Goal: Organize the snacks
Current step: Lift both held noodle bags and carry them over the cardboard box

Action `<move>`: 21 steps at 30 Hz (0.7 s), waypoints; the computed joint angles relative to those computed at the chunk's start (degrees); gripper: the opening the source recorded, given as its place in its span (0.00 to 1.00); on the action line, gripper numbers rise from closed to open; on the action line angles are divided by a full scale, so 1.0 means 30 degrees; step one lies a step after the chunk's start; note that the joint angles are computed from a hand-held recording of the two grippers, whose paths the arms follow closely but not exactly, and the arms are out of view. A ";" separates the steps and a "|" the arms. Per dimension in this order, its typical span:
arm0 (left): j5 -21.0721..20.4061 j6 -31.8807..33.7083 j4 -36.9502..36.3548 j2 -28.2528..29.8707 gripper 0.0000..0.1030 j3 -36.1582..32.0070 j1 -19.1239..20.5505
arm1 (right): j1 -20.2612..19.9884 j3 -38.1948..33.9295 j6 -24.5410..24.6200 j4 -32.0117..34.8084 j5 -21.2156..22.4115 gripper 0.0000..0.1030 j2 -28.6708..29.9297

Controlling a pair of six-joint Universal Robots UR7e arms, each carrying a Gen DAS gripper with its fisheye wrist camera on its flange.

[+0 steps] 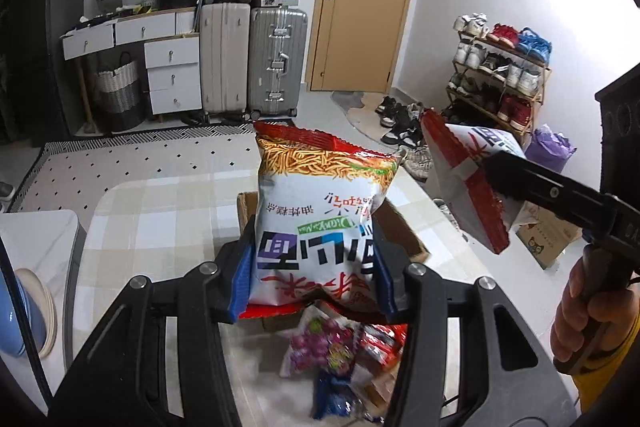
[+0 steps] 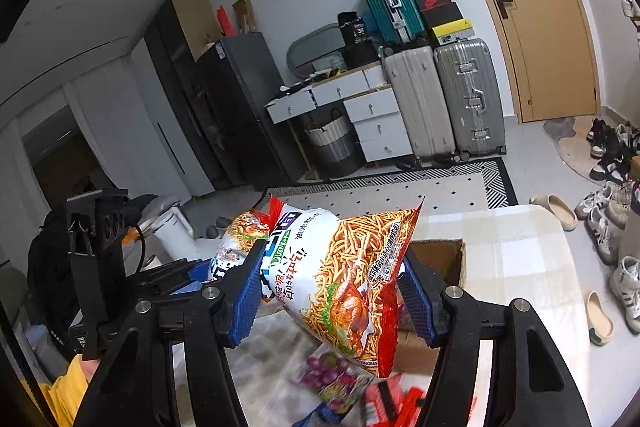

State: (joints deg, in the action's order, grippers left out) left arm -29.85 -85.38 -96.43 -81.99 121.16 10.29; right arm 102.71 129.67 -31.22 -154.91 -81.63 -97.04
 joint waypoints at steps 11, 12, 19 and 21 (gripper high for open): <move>0.0504 0.8946 -0.8537 0.1755 0.45 -0.0143 0.5160 | -0.0199 -0.1926 -0.0001 -0.1438 -0.1302 0.61 0.4208; 0.0425 0.9650 -0.9193 0.2014 0.45 -0.0251 0.5526 | -0.0222 -0.1964 -0.0020 -0.1612 -0.1408 0.61 0.4473; -0.0804 1.3423 -1.3024 0.4146 0.45 -0.1335 0.8412 | -0.0688 -0.2377 -0.0077 -0.2168 -0.2178 0.61 0.6109; -0.1287 1.3352 -1.3554 0.4443 0.45 -0.1140 0.8748 | -0.0819 -0.2601 0.0104 -0.2141 -0.2410 0.61 0.6503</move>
